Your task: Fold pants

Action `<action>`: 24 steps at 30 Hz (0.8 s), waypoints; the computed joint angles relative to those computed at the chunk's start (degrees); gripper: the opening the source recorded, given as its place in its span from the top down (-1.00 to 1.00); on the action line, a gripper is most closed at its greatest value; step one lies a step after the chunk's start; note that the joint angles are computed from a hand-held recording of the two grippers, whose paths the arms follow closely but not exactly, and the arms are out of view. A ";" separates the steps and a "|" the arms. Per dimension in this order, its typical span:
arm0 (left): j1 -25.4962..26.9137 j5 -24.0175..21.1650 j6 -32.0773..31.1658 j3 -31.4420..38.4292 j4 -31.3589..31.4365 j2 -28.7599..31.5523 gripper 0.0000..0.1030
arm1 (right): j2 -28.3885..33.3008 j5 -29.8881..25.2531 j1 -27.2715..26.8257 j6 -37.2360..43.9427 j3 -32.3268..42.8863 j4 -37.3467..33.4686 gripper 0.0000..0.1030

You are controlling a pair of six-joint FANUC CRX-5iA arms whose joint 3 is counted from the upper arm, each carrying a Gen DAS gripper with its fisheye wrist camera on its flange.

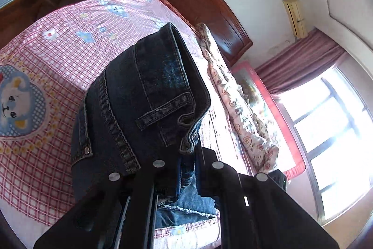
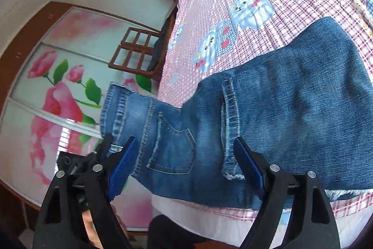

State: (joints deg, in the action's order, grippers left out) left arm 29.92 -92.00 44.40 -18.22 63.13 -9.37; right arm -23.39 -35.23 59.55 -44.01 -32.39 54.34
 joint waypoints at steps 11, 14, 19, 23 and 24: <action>-9.29 -0.77 -7.63 -3.79 -11.19 -4.47 0.85 | 0.07 2.49 -3.25 5.40 1.59 -9.77 -0.78; -9.83 -0.40 -8.91 -4.99 -14.92 -6.56 0.85 | 2.66 -2.72 -2.40 15.16 5.89 -17.19 -0.79; -6.74 -3.51 -9.80 -3.21 -15.21 -5.64 0.79 | 5.78 -8.72 -1.78 23.81 10.04 -20.75 0.07; 1.68 -8.36 -13.95 -3.31 -11.67 -7.46 0.14 | 6.68 -9.71 -1.77 26.54 11.46 -21.34 0.61; 3.60 -8.21 -15.78 -3.29 -10.29 -7.89 0.09 | 6.44 -8.90 -2.09 26.43 10.85 -21.19 0.66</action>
State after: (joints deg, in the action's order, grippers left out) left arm 33.52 -100.22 28.62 -21.52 52.84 -17.26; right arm -16.95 -44.13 57.45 -17.58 -21.54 33.16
